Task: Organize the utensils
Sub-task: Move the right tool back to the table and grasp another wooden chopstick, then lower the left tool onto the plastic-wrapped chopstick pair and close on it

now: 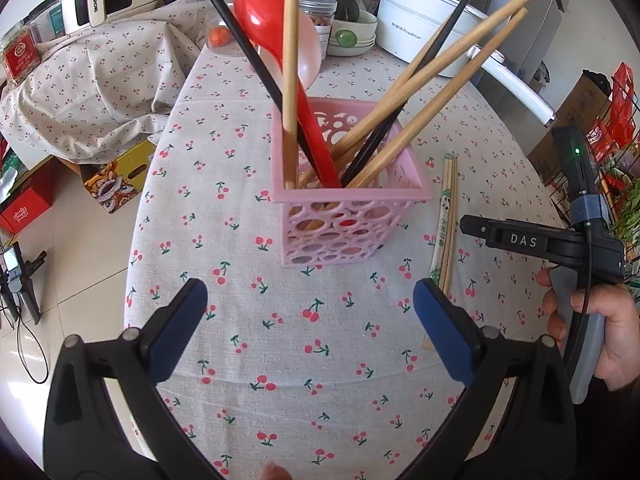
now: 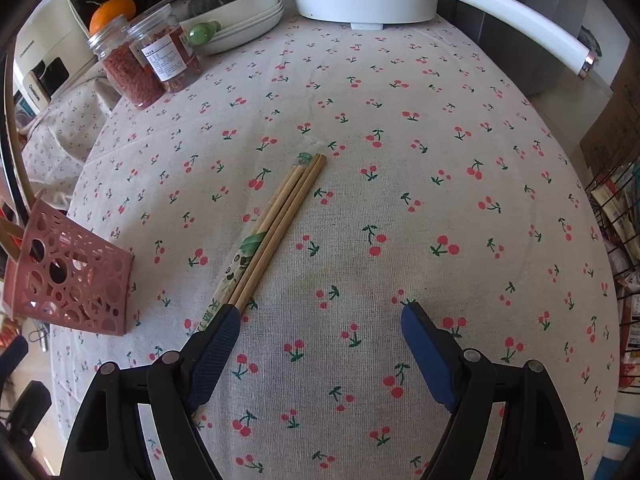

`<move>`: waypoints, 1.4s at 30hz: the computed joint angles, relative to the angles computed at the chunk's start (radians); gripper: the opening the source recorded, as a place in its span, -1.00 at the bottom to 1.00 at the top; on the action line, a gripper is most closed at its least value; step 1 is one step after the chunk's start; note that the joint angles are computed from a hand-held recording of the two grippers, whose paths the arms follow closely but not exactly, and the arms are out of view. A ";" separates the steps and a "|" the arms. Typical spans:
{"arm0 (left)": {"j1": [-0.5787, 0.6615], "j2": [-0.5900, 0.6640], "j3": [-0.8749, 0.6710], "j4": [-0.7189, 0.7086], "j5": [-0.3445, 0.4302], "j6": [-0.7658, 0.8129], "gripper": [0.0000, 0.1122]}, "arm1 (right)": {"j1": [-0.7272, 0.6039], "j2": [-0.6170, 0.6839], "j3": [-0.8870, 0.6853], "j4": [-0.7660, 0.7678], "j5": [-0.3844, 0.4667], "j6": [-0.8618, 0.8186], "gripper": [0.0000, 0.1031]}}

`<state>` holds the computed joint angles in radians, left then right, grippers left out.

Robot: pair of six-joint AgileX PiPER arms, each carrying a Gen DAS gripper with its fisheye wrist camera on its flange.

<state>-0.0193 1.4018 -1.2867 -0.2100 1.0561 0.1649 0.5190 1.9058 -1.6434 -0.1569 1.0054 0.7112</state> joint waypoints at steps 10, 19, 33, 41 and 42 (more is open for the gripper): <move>0.016 -0.002 0.006 -0.003 0.011 0.007 0.82 | 0.031 0.124 -0.176 -0.069 0.101 0.012 0.78; 0.008 -0.013 0.017 -0.008 0.015 0.026 0.82 | 0.036 0.120 -0.192 -0.097 0.132 -0.023 -0.15; -0.368 -0.001 0.019 0.176 0.015 -0.149 0.82 | -0.126 -0.171 0.170 0.030 0.005 -0.076 -0.82; -0.543 0.218 -0.228 0.336 0.049 -0.326 0.80 | -0.246 -0.289 0.271 0.103 -0.044 -0.155 -0.82; -0.547 0.251 -0.268 0.342 0.057 -0.336 0.74 | -0.259 -0.293 0.274 0.117 -0.047 -0.168 -0.82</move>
